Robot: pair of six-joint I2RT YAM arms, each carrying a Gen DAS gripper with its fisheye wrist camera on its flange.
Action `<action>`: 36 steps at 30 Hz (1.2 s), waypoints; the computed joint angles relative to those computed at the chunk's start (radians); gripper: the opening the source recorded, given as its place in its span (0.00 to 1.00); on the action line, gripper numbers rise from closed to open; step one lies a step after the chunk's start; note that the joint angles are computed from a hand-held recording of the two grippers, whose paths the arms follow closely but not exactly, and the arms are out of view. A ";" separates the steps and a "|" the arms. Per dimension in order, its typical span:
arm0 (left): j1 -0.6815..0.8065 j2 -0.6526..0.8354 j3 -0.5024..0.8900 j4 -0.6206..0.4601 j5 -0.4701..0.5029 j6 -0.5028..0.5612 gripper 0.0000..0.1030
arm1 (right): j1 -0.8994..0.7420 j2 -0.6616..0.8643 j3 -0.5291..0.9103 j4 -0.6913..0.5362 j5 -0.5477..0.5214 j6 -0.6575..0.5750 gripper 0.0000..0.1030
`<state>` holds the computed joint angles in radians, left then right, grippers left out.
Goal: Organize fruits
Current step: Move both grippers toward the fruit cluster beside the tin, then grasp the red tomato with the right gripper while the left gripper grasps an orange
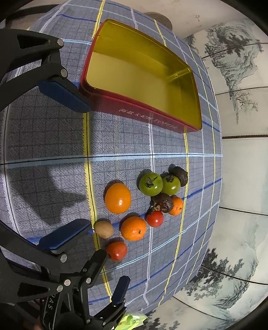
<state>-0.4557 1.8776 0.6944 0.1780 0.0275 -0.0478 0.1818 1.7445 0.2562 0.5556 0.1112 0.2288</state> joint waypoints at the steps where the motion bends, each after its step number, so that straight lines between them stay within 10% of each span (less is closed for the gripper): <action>1: 0.001 0.000 -0.001 0.001 0.000 -0.001 0.98 | 0.001 0.002 0.000 0.003 0.002 0.000 0.77; 36: 0.008 0.013 0.007 0.005 0.057 0.011 0.73 | -0.031 0.138 0.056 0.047 -0.061 -0.030 0.45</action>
<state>-0.4480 1.8911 0.7016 0.1831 0.0842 -0.0371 0.1512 1.8829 0.3126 0.6024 0.0500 0.1984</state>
